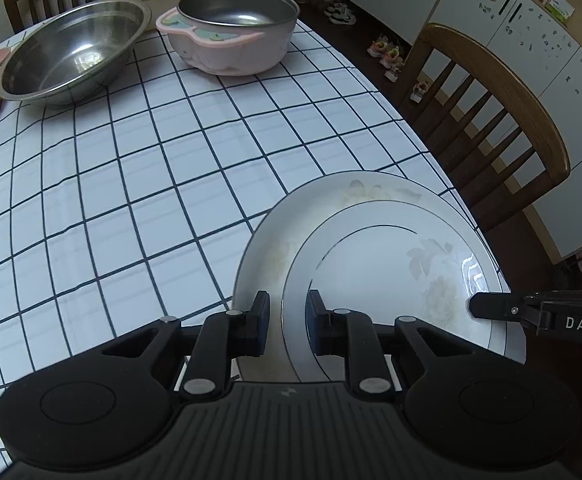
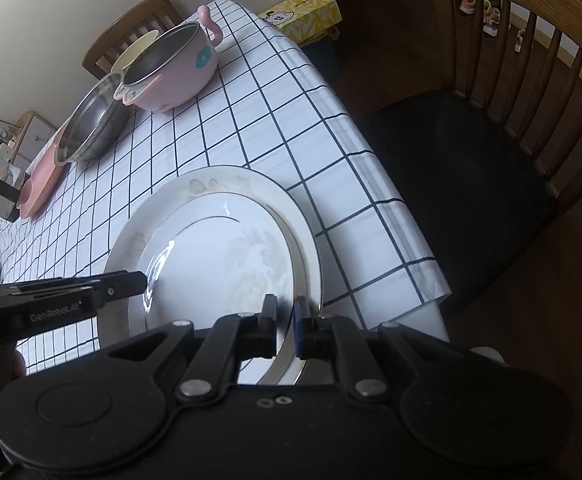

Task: Organize plates and bowls
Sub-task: 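Lower the small plate onto the large plate and open both grippers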

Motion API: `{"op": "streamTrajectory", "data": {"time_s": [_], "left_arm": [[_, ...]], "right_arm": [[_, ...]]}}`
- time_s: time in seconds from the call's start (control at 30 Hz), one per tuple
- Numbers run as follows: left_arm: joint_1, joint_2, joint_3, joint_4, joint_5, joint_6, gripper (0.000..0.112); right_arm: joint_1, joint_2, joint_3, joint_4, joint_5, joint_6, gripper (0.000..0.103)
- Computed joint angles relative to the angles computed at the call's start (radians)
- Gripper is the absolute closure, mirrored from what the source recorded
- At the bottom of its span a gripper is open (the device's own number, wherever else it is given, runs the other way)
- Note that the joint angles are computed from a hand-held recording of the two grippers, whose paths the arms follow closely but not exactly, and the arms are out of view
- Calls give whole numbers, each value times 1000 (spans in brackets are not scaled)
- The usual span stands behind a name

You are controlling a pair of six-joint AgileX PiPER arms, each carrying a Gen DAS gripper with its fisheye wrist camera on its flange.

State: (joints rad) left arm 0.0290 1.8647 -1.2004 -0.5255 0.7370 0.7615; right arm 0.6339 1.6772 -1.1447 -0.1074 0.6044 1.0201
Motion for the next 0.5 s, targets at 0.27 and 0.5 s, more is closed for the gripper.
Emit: {"op": "streamTrajectory", "data": {"time_s": [0.27,0.5], "left_arm": [[42,-38,12,-29,26,24,94],[64,-90,41,-58,43,62,94]], "right_arm": [[1,37,-35,-1,12,-11,94],[25,40,-79,-60,73,10,83]]}}
